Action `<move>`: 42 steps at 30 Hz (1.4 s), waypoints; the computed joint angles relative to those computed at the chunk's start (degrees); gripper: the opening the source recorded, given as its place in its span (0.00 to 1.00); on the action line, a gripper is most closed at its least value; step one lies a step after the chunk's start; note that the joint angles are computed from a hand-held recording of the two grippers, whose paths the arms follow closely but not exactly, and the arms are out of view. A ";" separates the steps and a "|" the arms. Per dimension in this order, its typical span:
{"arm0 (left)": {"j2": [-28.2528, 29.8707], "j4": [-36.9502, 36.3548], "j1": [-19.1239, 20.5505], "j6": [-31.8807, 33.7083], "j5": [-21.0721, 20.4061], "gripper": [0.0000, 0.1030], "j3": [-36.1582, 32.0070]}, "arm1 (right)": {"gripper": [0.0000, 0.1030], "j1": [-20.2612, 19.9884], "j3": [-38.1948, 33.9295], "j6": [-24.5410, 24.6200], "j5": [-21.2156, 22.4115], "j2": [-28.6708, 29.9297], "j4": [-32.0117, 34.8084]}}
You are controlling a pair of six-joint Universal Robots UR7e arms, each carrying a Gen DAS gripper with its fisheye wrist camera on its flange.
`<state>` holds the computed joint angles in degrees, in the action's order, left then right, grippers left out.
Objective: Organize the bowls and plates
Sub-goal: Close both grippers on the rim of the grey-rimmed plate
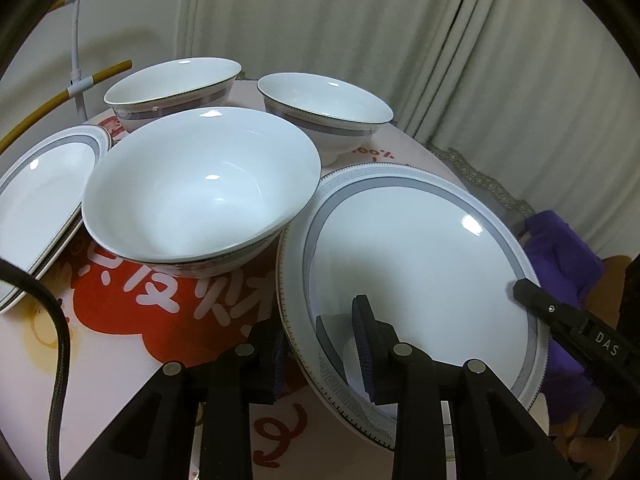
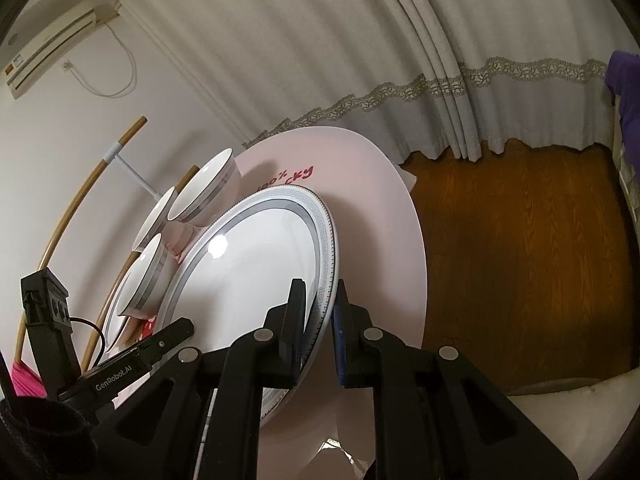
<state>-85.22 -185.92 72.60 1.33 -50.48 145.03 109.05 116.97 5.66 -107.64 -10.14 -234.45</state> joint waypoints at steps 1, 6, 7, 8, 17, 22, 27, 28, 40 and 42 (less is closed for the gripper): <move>0.00 0.28 0.06 0.10 -0.31 0.31 -0.07 | 0.11 0.10 -0.09 0.19 -0.22 0.01 0.08; 0.06 -1.34 -0.59 -0.65 0.70 0.25 0.78 | 0.11 -0.02 -0.13 0.42 -0.14 0.19 -0.23; 0.05 -1.29 -0.60 -0.58 0.72 0.25 0.77 | 0.11 0.00 -0.14 0.47 -0.19 0.21 -0.30; -0.17 -0.87 -0.49 -0.58 0.46 0.24 0.69 | 0.11 0.02 -0.17 0.51 -0.22 0.20 -0.15; -3.33 2.44 2.57 -1.17 -5.86 0.17 -0.31 | 0.12 0.30 -0.40 0.89 -0.67 0.59 -0.59; -4.32 3.02 1.09 -1.30 -3.77 0.15 0.46 | 0.12 0.88 -0.65 0.79 -1.94 0.68 -0.33; -5.59 2.03 -0.93 -0.32 -2.35 0.14 1.85 | 0.13 1.47 -0.53 0.40 -3.19 1.06 -0.78; -5.94 2.16 -1.19 -0.12 -2.23 0.14 1.99 | 0.13 1.52 -0.39 0.27 -3.35 1.06 -0.93; -14.64 9.06 -4.30 -0.78 -2.19 0.15 4.68 | 0.14 3.89 2.16 1.07 -5.59 1.22 -3.83; -17.24 11.27 -5.42 -1.11 -1.80 0.15 5.24 | 0.14 4.57 2.52 1.66 -5.99 1.15 -4.21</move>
<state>-102.46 -174.64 67.18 0.21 -52.28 150.27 113.63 119.49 7.31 -113.63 -8.99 -238.66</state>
